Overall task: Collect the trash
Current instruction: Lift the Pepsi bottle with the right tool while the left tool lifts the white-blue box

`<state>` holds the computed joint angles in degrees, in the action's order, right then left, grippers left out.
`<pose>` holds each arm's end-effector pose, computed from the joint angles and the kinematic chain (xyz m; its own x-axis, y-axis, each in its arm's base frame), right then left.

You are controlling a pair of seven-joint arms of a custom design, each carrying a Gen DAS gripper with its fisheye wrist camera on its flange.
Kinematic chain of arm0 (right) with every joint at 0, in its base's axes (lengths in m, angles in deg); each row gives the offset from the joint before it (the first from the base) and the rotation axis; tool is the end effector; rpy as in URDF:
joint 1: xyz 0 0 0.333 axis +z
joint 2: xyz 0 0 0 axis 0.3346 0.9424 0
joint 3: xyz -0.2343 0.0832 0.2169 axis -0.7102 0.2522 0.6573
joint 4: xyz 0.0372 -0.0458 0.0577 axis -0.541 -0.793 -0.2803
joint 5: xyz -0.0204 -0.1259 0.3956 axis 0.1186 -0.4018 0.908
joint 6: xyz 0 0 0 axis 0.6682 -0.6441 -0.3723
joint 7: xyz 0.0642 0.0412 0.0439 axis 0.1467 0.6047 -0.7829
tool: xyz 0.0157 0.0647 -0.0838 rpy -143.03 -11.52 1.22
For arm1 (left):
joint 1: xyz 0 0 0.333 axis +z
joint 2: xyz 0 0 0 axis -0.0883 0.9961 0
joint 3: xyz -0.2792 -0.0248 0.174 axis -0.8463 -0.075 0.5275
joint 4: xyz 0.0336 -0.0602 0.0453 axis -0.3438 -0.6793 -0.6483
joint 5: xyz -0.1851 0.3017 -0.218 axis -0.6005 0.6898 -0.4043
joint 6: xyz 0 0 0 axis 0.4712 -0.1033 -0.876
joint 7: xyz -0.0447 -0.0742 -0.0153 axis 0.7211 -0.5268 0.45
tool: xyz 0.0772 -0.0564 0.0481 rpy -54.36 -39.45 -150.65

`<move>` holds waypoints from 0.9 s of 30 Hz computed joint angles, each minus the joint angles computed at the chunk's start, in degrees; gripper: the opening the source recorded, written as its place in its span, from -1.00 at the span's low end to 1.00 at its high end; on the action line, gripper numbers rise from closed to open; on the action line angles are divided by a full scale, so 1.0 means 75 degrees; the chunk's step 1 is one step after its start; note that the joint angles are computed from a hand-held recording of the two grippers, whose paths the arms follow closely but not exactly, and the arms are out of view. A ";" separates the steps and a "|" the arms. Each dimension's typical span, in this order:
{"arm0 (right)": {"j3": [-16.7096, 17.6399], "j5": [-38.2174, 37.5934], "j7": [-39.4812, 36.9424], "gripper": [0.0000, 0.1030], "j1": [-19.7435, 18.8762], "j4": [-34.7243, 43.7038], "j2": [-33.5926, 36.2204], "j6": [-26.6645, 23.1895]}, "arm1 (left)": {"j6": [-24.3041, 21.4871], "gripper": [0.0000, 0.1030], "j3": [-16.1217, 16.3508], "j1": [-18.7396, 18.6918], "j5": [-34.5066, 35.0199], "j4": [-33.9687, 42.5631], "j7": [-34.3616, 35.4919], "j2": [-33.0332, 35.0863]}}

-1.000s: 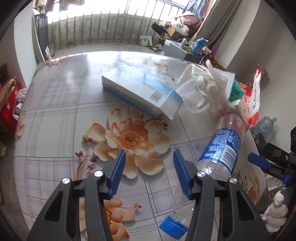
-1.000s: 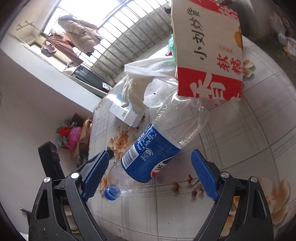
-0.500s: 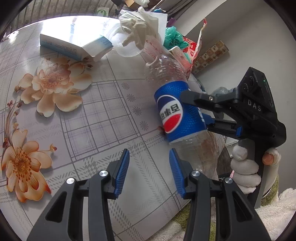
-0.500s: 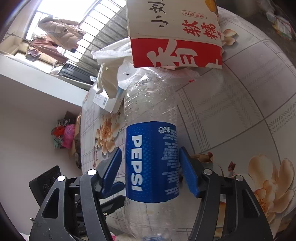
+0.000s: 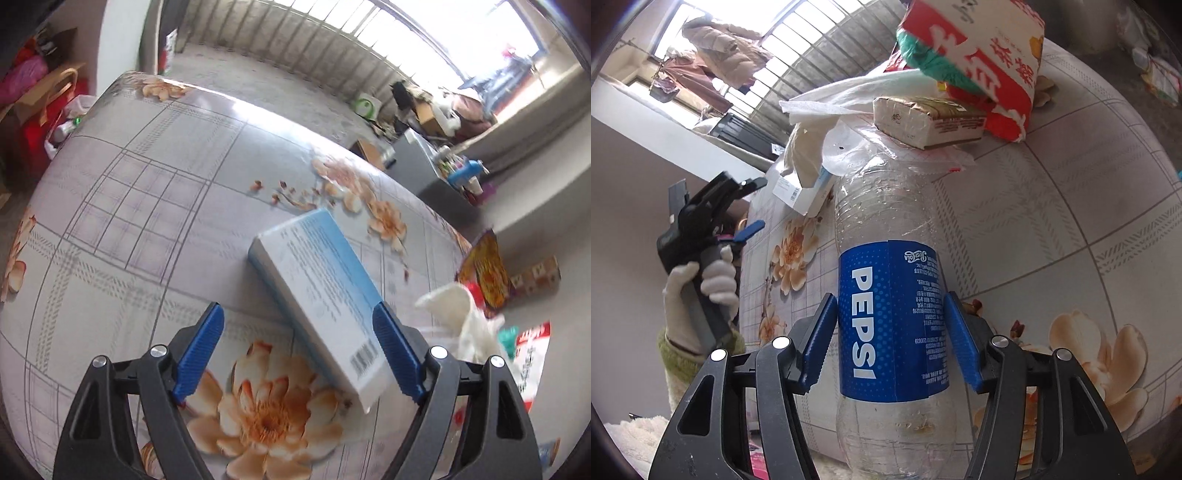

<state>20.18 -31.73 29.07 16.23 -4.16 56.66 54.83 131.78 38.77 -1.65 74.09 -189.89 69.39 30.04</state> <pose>0.5883 0.0376 0.7398 0.5183 -0.6209 -0.5881 -0.8543 -0.4071 -0.3232 0.4478 -0.0748 0.7322 0.7716 -0.4506 0.4490 -0.2681 -0.8705 -0.4128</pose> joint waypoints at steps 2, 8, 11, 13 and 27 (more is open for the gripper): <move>0.0000 0.0049 -0.0068 0.08 -0.0013 -0.0037 -0.0010 -0.0001 | -0.0394 0.57 0.0112 0.0142 -0.0108 0.0445 -0.0164 0.0295; -0.0013 0.0288 -0.0034 0.08 -0.0124 0.0202 0.0227 -0.0250 | -0.0844 0.62 0.0072 0.0120 0.0085 0.1270 -0.0413 0.1227; 0.0020 0.0389 -0.0021 0.09 -0.0233 0.0322 0.0344 -0.0374 | -0.1225 0.63 0.0022 0.0043 0.0395 0.1638 -0.0508 0.1620; 0.0042 0.0435 -0.0014 0.09 -0.0291 0.0405 0.0419 -0.0425 | -0.1512 0.64 0.0010 -0.0037 0.0674 0.1883 -0.0415 0.1874; 0.0147 0.0266 -0.0114 0.09 -0.0443 0.0719 0.0552 -0.0559 | -0.0559 0.62 0.0258 -0.0835 -0.0369 -0.0201 0.2589 -0.0104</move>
